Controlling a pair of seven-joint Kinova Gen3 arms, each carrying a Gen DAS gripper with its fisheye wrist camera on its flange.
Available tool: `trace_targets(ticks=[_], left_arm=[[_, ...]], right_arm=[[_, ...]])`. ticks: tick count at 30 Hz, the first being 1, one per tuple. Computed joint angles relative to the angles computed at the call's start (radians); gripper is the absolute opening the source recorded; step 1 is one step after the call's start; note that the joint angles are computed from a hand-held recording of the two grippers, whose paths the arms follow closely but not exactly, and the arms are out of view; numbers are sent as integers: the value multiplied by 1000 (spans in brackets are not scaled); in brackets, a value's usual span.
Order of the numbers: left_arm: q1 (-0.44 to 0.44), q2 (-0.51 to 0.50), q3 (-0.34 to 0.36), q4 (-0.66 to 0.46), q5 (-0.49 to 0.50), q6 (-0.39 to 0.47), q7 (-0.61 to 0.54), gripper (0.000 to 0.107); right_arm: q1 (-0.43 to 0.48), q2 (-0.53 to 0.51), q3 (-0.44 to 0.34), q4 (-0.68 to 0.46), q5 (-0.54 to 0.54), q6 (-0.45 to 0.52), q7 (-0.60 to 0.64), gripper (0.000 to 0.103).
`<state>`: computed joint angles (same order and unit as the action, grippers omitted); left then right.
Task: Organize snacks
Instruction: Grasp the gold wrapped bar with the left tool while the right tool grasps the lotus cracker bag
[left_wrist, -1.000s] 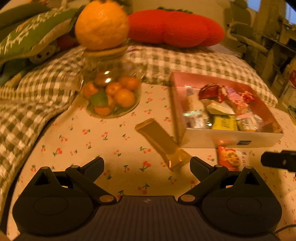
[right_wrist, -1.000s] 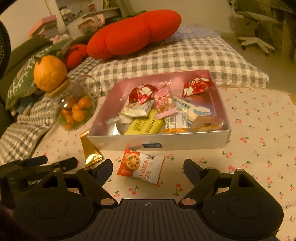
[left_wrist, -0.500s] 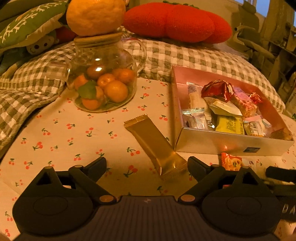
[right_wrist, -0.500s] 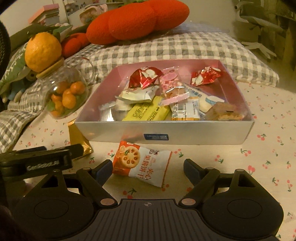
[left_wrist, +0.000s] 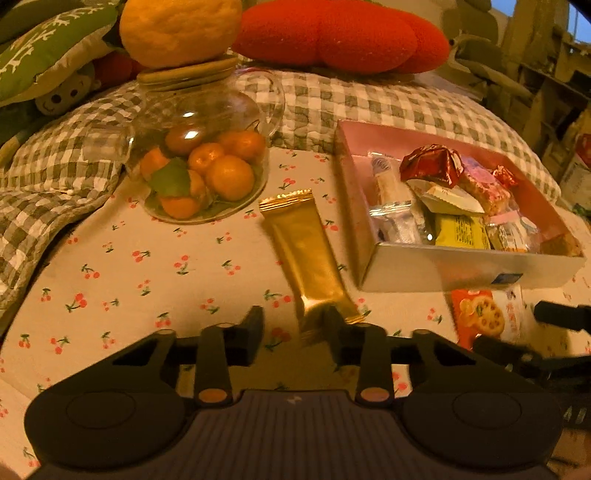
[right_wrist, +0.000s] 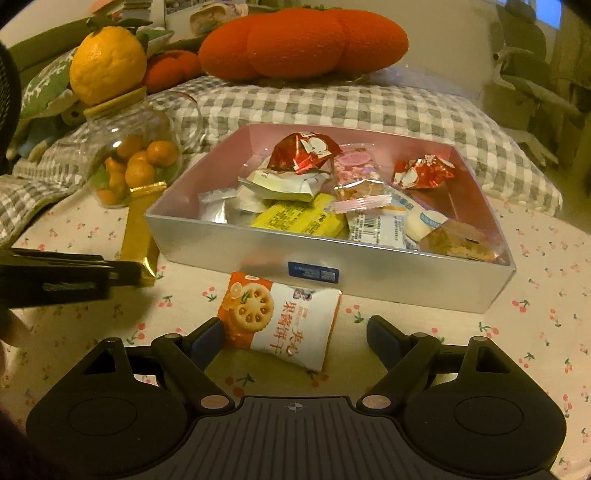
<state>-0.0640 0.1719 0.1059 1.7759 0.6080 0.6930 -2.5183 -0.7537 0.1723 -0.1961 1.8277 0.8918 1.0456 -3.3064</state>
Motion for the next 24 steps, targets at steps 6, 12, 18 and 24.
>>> trace_targets(ticks=[6, 12, 18, 24], left_arm=[[-47, 9, -18, -38, -19, 87, -89, 28], [-70, 6, -18, -15, 65, 96, -149, 65], [-9, 16, -9, -13, 52, 51, -20, 72], [85, -2, 11, 40, -67, -123, 118, 69]], right_arm=[[18, -48, -11, 42, -32, -4, -4, 87], [60, -98, -31, 88, -29, -101, -58, 98], [60, -52, -34, 53, 7, -98, -70, 98], [17, 13, -7, 8, 25, -11, -29, 98]])
